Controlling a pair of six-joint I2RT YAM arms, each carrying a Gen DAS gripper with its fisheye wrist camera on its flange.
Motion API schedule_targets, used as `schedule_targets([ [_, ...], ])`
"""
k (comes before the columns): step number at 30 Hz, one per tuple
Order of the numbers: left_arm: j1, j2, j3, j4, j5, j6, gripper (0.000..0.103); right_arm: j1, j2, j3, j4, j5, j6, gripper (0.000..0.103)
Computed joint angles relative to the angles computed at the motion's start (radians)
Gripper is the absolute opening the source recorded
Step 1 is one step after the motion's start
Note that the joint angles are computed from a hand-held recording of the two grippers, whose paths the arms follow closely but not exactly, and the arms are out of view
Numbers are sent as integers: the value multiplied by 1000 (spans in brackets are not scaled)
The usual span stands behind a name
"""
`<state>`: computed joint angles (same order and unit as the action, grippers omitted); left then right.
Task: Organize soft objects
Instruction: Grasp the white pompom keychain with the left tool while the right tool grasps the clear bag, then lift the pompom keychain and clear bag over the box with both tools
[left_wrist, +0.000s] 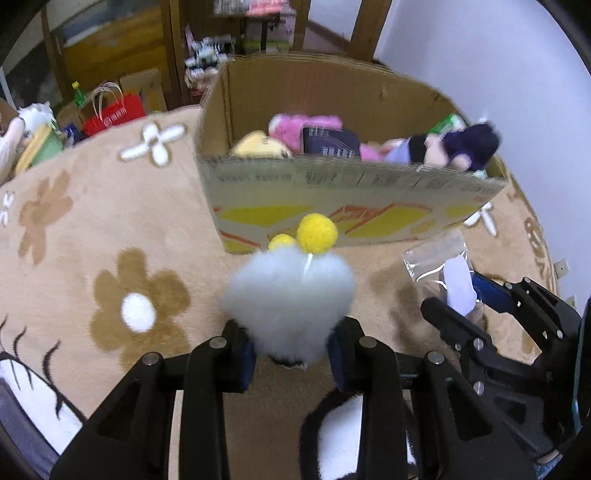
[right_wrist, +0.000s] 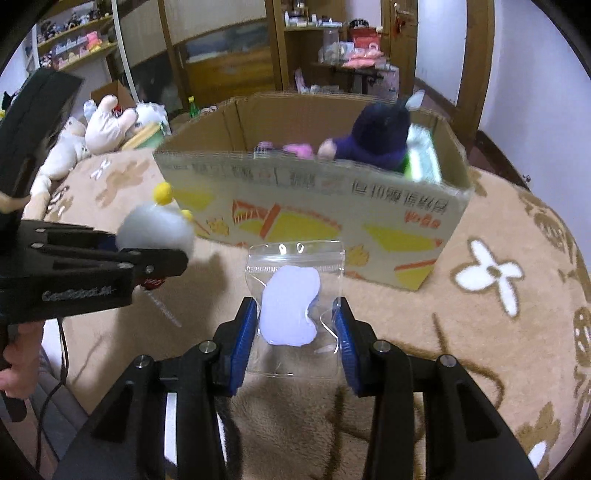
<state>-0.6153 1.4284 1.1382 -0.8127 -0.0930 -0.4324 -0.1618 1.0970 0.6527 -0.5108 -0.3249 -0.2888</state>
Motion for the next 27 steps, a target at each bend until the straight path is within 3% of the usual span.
schedule_targets([
  [5,-38,-109,9,-11,-105,-7,30,-129,-74,60,-80,-105,-66,44],
  [12,-112,-163,49,68,-248,39,30,-127,-84,165,-72,-144,-30,44],
  [27,-118,-88,86,303,-329,224,31,-82,7,283,73,-119,25,45],
])
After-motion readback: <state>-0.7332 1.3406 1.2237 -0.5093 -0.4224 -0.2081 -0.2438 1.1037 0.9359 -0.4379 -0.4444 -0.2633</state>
